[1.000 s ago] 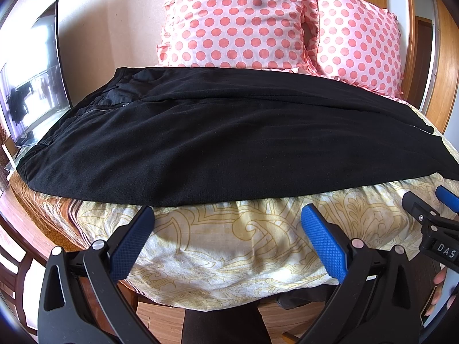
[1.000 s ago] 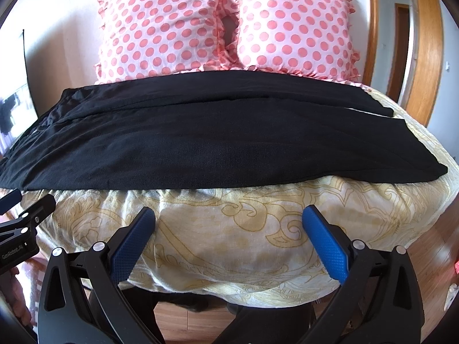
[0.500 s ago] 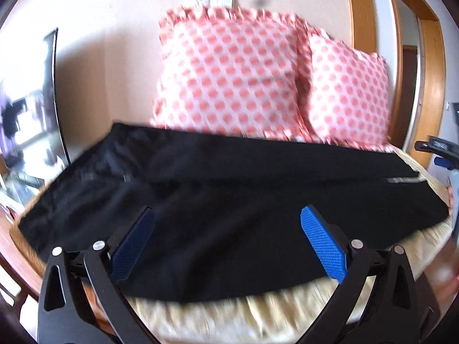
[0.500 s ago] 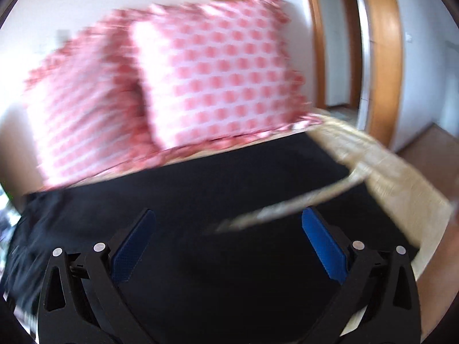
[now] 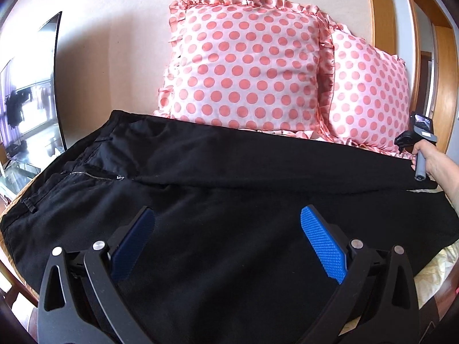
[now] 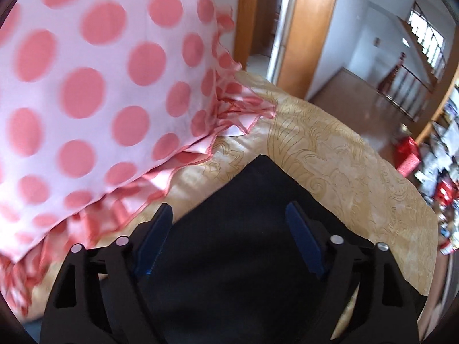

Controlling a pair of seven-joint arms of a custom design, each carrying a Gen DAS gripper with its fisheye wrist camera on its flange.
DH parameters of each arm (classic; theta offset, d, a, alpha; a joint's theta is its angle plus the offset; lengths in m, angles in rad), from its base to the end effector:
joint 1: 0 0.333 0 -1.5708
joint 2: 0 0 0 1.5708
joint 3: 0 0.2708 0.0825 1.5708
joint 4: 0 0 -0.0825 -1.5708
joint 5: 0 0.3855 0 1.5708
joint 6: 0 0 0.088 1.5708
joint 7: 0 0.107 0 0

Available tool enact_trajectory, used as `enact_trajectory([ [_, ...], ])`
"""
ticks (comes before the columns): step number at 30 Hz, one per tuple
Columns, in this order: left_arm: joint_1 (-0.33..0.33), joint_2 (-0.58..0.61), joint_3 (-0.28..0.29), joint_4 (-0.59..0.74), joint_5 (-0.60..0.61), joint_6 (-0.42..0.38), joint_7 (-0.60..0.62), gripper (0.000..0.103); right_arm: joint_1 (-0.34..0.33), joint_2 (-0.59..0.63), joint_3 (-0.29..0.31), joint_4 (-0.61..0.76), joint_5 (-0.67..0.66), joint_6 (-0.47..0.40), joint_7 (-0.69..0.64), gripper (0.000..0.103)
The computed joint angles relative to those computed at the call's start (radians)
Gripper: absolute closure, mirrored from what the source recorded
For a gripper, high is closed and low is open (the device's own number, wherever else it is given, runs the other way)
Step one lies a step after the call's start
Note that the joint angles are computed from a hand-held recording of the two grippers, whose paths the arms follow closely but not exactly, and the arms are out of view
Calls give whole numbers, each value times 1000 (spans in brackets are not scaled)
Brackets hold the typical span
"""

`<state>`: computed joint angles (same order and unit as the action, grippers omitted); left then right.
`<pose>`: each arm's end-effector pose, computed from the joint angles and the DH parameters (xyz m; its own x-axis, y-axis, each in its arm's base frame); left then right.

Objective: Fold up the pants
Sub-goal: 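Reach the right tool to the pants leg ends and grasp them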

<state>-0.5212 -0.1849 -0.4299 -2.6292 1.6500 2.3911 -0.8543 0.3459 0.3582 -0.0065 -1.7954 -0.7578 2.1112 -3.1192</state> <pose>0.2637 -0.3403 0.2600 0.0489 -0.9970 0.0596 -0.4784 -0.0758 -0.8749 0.6045 0.1798 0.3145 -0.7644 -0.6276 0.1478 -0.5813 0.5717 -0.5790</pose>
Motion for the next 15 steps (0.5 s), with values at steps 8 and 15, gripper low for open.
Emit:
enact_trajectory([
  [8, -1, 34, 4, 14, 13, -10, 40, 2, -2, 112, -15, 127, 61, -49, -23, 29],
  [15, -11, 26, 3, 7, 6, -20, 38, 2, -24, -24, -28, -82, 4, 168, 59, 92],
])
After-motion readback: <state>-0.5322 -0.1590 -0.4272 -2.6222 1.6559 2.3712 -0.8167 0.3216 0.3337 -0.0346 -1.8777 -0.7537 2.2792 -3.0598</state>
